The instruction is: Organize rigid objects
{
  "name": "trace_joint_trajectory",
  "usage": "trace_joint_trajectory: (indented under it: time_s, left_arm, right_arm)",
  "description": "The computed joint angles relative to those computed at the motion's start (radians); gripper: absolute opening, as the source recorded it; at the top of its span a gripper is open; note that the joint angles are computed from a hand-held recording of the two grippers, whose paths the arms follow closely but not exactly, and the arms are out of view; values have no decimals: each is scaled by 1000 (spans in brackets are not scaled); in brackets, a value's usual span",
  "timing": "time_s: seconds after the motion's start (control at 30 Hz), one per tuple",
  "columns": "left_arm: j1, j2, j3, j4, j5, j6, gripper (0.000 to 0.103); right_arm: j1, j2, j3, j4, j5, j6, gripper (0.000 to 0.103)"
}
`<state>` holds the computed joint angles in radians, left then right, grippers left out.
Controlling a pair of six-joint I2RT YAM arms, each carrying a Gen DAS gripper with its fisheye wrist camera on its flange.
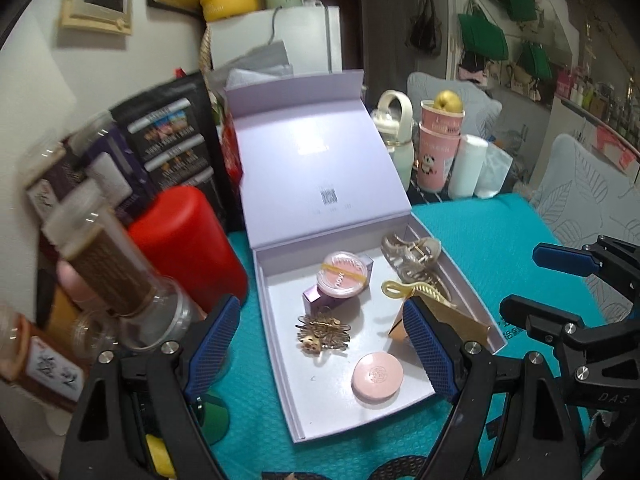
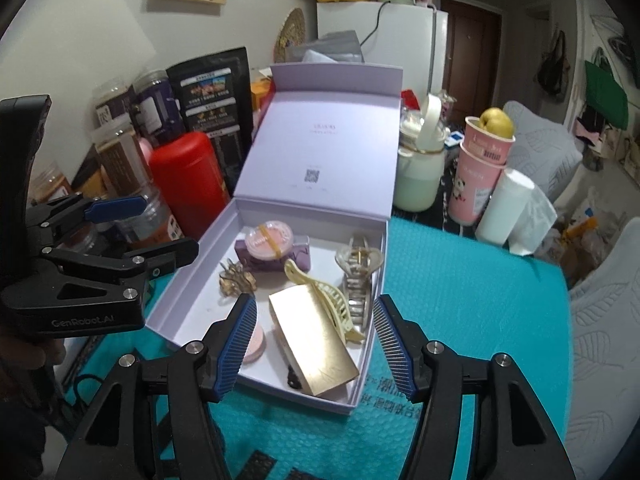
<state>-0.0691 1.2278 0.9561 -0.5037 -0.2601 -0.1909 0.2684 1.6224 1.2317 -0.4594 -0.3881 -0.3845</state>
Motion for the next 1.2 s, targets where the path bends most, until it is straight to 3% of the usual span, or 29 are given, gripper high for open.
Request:
trace_joint_trajectory:
  time_s: [0.3,0.4,0.8,1.2]
  left_arm:
    - [-56,-135,22,-118,-52,-40,84]
    - [-87,-174,17,-149,-78,-57,84]
    - [-274,-312,-13,-313,-239,-193,84]
    - [-391,-397,-100,-420,-275,-347,84]
  right_arm:
    - [-28,-140,-44,-38,-55,9,75]
    - [-39,-195,-69,-47,-61,3,85]
    - [-53,-406,-207,-89,-14,24,85]
    - [-45,-535,-365,-82,81,94,86]
